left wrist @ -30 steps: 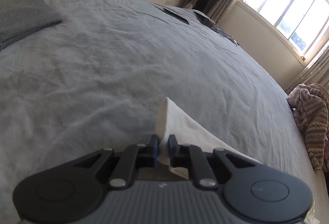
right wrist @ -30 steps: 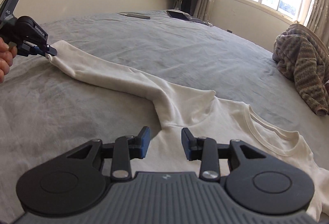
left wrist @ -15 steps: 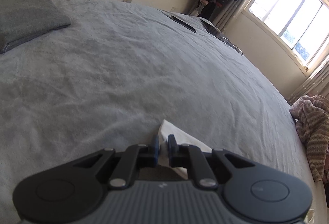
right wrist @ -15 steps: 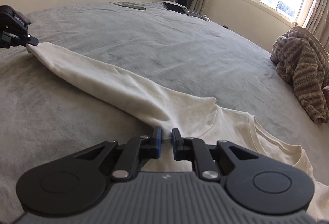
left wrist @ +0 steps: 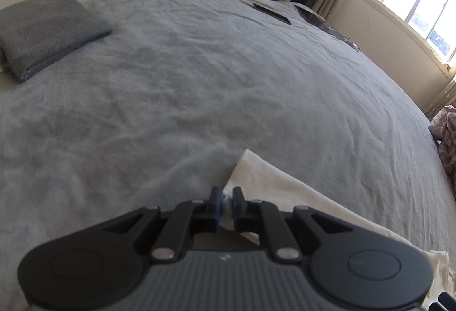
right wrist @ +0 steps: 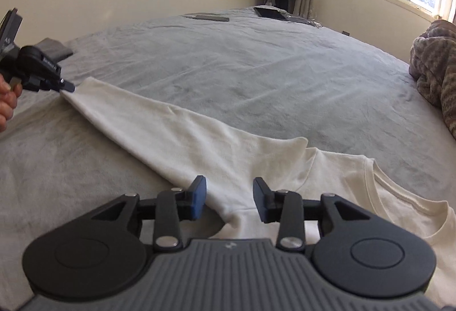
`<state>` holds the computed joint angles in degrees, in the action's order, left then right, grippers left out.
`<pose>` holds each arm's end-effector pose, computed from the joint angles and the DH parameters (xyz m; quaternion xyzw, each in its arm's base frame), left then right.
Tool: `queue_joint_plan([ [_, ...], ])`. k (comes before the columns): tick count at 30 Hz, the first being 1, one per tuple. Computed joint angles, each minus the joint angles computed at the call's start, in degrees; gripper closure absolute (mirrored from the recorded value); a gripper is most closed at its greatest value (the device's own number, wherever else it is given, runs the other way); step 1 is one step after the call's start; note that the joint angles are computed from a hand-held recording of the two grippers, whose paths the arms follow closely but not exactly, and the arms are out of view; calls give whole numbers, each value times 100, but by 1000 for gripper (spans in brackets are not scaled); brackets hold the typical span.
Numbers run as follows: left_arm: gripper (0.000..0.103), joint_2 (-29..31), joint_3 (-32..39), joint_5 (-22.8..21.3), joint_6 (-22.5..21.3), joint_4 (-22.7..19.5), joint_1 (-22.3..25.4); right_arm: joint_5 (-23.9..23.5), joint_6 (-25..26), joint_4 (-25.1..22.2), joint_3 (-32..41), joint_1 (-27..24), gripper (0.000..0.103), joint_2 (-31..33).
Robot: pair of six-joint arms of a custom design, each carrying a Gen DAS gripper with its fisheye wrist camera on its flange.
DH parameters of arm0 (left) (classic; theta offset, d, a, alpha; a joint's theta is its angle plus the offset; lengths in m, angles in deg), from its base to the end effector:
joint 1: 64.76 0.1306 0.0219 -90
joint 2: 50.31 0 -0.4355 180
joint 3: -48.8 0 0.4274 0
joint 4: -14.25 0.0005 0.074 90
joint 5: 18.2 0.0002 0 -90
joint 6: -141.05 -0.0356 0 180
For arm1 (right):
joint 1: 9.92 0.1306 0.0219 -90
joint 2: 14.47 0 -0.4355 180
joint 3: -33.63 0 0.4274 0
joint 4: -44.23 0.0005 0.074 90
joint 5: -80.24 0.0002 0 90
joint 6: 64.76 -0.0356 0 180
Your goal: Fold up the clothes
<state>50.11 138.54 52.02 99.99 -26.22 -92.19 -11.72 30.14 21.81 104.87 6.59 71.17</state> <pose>0.5272 -0.2606 0.3959 -0.2295 0.9021 -0.0752 0.3577 0.4699 0.1400 0.3927 -0.1736 0.8771 0.0605 0.4437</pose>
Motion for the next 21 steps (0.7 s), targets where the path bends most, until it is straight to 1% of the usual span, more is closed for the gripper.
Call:
queue_joint_plan([
  [2,95,1,103,-20,180,-273,-22,146,-300,151,27,-74,64,27],
  [3,95,10,154,-52,242,-397,-39,259,-442,130,84,-104,64,84],
  [5,95,66,252,-231,228,-588,-105,511,-543,11,196,-119,64,215],
  [8,95,148,393,-478,232,-873,-195,659,-662,-72,287,-158,64,393],
  [11,95,135,390,-583,264,-1016,-231,1012,-710,-126,378,-120,64,550],
  [13,95,106,361,-614,303,-1094,-251,1010,-740,-145,437,-99,64,647],
  [15,95,38,310,-575,517,-1123,-253,966,-743,-149,497,-62,63,755],
  [16,95,-1,282,-556,655,-1133,-252,1099,-662,-96,512,17,60,822],
  [18,95,-37,262,-621,901,-1214,-271,1364,-553,123,483,153,60,896],
  [20,95,-21,279,-670,1059,-1320,-299,1274,-608,209,473,200,61,910],
  [21,95,-5,292,-674,1118,-1370,-311,1190,-635,232,472,215,65,909],
])
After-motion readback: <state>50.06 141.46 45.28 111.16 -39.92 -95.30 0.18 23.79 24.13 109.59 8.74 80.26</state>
